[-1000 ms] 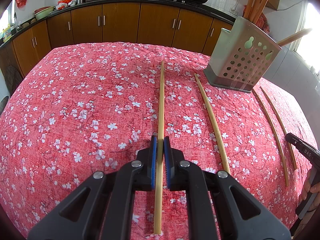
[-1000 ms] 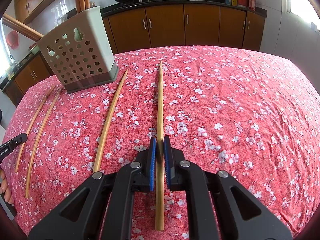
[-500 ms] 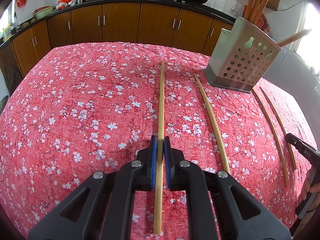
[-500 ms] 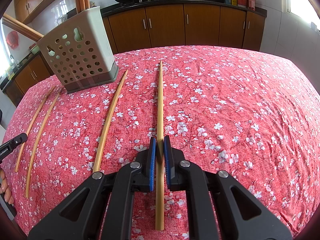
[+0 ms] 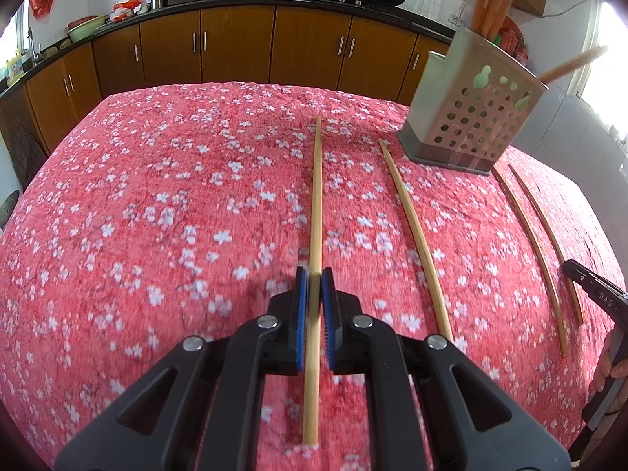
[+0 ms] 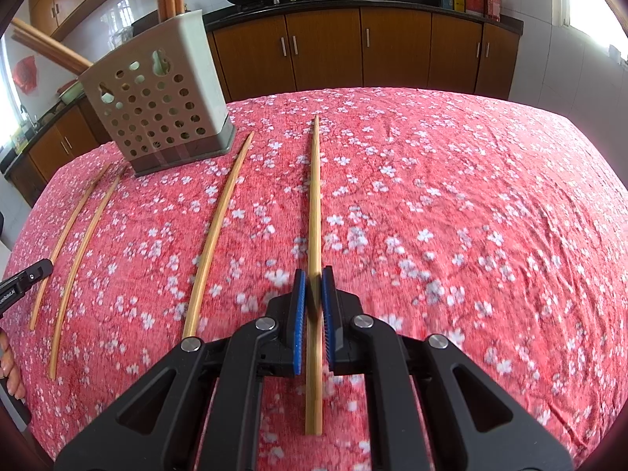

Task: Organize utensils
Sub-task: 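Hold the left tool's chopstick on the cloth while the right tool holds its chopstick, then lift the left tool's chopstick over the holder while the right tool lifts its chopstick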

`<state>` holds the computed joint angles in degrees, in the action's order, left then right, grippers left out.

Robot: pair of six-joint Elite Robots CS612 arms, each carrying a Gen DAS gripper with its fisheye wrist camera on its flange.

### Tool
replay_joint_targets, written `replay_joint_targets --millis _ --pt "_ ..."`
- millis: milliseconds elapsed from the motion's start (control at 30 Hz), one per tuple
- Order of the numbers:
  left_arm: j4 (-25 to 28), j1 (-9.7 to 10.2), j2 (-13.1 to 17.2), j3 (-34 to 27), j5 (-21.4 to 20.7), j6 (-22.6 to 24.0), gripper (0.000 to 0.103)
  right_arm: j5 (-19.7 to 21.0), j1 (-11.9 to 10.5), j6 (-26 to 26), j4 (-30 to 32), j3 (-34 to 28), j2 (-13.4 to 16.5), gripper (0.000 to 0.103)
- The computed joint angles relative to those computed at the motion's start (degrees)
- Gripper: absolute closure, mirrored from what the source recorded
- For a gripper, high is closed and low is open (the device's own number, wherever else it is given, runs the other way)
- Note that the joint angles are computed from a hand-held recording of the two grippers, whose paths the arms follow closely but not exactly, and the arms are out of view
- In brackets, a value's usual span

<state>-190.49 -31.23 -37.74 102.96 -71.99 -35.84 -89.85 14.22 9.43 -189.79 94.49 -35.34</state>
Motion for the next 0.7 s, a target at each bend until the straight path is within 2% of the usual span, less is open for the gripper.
replay_joint_targets --millis 200,367,700 --pt "-0.08 -1.04 -0.76 1.65 1.01 0.47 0.094 1.25 -0.2 0.39 -0.91 1.17 -0.43 0.094" --pt "-0.27 -1.14 -1.18 1.96 1.03 0.9 0.095 1.46 -0.43 0.89 -1.91 1.71 -0.84 0.095" --pt "-11.94 -2.39 -4.69 4.71 6.72 4.77 0.095 0.46 -0.42 1.62 -13.63 4.61 -3.54 0.096"
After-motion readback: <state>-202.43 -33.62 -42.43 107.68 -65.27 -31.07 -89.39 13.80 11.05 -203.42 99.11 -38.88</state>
